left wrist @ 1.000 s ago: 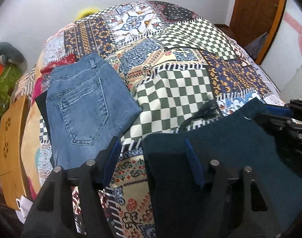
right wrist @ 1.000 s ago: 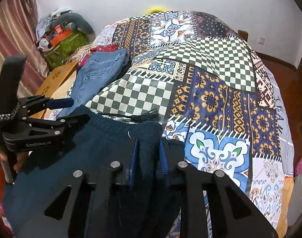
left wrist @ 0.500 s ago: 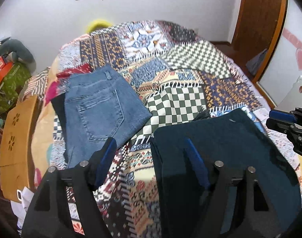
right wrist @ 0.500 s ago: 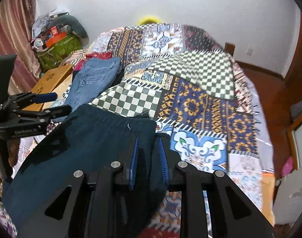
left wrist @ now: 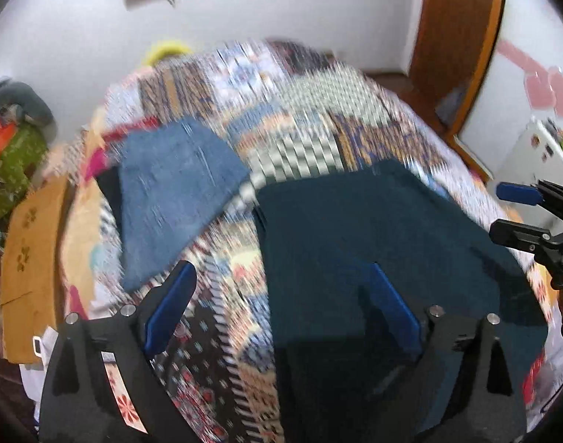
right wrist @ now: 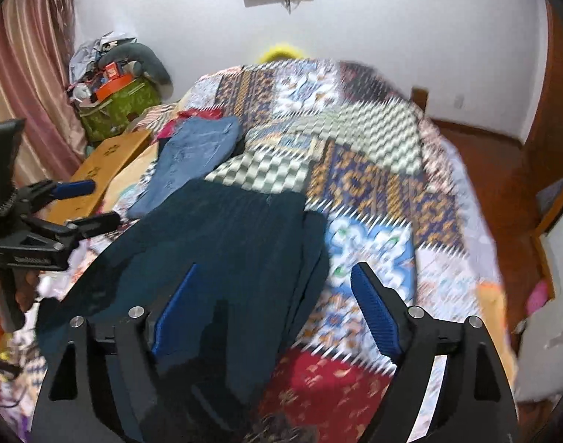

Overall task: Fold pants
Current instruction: 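Lift the folded teal pants by the waistband with both tools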

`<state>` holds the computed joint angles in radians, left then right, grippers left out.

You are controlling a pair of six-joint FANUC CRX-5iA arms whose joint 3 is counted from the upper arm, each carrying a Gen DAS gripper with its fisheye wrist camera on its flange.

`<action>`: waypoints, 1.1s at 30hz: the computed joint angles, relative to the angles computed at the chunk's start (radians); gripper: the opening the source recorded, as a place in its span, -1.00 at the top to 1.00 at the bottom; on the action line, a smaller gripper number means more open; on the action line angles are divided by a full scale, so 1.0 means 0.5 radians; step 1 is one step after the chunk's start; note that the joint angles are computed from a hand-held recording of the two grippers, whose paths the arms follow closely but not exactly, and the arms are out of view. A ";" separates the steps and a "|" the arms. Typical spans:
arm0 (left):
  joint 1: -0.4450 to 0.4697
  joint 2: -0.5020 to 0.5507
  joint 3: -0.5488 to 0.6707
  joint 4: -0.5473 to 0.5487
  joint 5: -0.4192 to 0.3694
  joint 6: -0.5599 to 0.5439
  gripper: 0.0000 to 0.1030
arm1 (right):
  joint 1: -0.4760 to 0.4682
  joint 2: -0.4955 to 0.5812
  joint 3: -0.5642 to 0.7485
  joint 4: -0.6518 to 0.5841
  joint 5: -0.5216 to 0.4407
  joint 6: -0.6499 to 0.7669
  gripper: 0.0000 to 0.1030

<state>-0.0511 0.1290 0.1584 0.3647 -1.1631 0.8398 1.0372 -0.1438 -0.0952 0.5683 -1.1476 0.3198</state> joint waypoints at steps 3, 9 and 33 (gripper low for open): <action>-0.033 0.107 0.119 -0.116 -0.168 0.107 -0.85 | -0.043 -0.009 -0.001 -0.237 0.066 0.023 -0.58; -0.025 0.322 0.286 -0.016 -0.422 0.132 -0.87 | -0.165 0.012 -0.003 -0.603 0.167 0.199 -0.58; 0.029 0.533 0.473 0.342 -0.667 0.112 0.36 | -0.228 0.099 0.121 -0.661 0.257 0.428 0.45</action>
<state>-0.0368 0.3955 0.3951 0.5357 -1.4966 0.8956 0.9230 -0.0943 -0.0346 0.2377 -1.0192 0.5339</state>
